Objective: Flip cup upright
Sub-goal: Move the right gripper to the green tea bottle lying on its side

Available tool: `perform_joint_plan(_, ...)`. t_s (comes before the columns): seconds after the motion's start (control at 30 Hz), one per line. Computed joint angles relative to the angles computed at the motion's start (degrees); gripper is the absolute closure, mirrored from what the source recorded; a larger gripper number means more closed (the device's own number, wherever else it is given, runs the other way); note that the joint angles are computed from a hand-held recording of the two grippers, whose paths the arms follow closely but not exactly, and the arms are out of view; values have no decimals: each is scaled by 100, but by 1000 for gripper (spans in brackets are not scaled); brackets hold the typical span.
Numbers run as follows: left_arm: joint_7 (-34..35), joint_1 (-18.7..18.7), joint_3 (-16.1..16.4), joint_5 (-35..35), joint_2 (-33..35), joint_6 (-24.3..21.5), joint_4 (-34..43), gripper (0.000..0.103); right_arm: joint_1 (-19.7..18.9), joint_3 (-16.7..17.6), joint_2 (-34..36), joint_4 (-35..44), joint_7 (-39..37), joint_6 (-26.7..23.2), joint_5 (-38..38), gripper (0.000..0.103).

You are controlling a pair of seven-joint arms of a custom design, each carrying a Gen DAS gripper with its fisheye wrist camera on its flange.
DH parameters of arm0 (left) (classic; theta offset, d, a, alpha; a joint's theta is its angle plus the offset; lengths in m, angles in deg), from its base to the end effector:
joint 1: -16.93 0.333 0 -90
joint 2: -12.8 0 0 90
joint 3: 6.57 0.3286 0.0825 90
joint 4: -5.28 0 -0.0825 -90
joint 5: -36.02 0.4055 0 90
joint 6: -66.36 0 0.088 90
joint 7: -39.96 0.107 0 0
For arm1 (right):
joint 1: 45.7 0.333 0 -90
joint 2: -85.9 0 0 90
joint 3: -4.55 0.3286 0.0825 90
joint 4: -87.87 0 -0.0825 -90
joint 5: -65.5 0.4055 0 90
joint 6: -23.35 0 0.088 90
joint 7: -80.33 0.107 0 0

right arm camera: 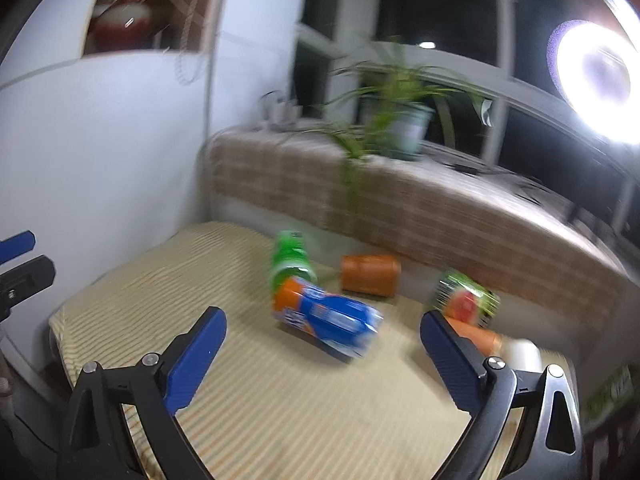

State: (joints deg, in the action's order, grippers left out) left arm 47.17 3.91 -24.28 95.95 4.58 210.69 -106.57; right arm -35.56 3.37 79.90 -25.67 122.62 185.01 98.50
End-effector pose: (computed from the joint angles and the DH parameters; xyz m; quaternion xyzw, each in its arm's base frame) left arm 0.4938 -0.3153 0.6220 -0.6679 0.5318 -0.3735 0.3628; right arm 0.5921 0.0653 0.6257 -0.7605 0.4363 -0.3052 0.3717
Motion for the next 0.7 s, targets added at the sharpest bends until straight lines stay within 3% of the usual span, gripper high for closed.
perform_joint_plan(0.17, -103, 100, 62, -124, -257, 77, -373, 0, 43, 181, 552, 573, 126, -233, -606, 7)
perform_joint_plan(0.37, -105, 260, 49, -284, -504, 196, -703, 0, 80, 285, 1256, 1426, 490, -855, -1313, 11)
perform_joint_plan(0.7, -142, 461, 5, -492, -653, 276, -957, 0, 296, 234, 2763, 3657, 1134, -2502, -2357, 15)
